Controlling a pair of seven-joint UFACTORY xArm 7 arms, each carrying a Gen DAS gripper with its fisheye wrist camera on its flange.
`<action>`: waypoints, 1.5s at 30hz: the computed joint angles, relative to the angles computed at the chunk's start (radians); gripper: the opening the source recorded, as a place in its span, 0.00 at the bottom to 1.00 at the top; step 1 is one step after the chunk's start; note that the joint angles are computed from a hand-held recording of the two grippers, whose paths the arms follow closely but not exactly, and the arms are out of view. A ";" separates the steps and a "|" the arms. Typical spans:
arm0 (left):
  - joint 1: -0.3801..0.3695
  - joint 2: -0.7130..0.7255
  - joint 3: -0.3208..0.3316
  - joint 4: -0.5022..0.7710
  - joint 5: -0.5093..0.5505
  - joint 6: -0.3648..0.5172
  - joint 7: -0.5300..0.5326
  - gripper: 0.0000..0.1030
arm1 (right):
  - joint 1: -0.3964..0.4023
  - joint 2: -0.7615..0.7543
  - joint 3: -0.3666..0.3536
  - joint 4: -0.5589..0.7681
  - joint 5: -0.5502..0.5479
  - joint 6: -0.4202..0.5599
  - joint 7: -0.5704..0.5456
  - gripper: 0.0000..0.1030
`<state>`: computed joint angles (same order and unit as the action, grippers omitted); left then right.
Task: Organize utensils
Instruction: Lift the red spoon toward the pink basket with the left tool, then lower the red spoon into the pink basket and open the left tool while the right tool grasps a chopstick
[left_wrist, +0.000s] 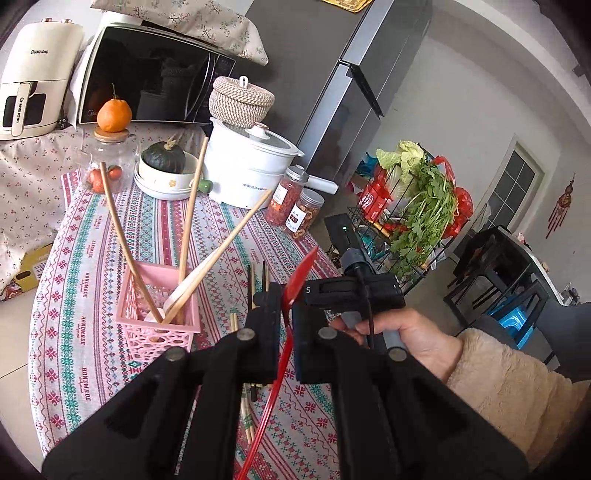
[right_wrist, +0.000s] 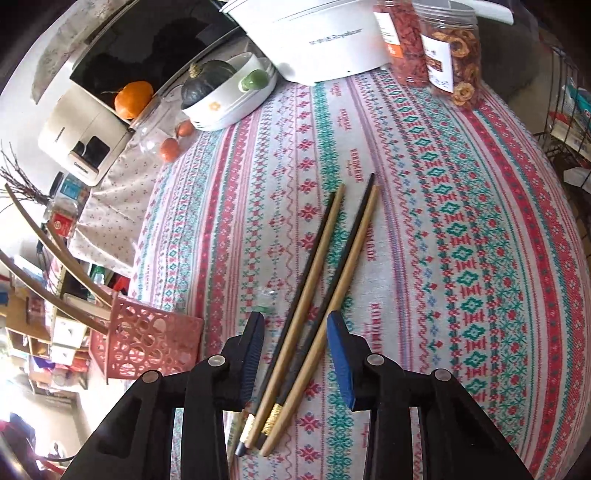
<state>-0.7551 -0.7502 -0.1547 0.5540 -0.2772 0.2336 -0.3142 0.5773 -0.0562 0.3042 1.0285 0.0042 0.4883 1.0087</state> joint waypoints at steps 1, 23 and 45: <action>0.000 -0.012 0.009 -0.007 -0.003 0.001 0.000 0.06 | 0.006 0.034 0.006 0.033 -0.006 0.003 -0.007 0.30; 0.210 -0.072 -0.060 -0.084 0.082 -0.242 -0.203 0.06 | 0.164 0.101 -0.027 0.164 -0.478 0.186 0.319 0.05; 0.787 0.165 -0.564 -0.058 -0.034 -0.801 -0.311 0.06 | -0.047 -0.183 0.166 0.047 -0.653 0.070 0.463 0.05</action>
<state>0.0314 -0.5852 -0.7185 0.4962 -0.3108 -0.5673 -0.6248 0.5303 -0.2395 0.4703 1.0751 -0.6491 0.5583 1.4715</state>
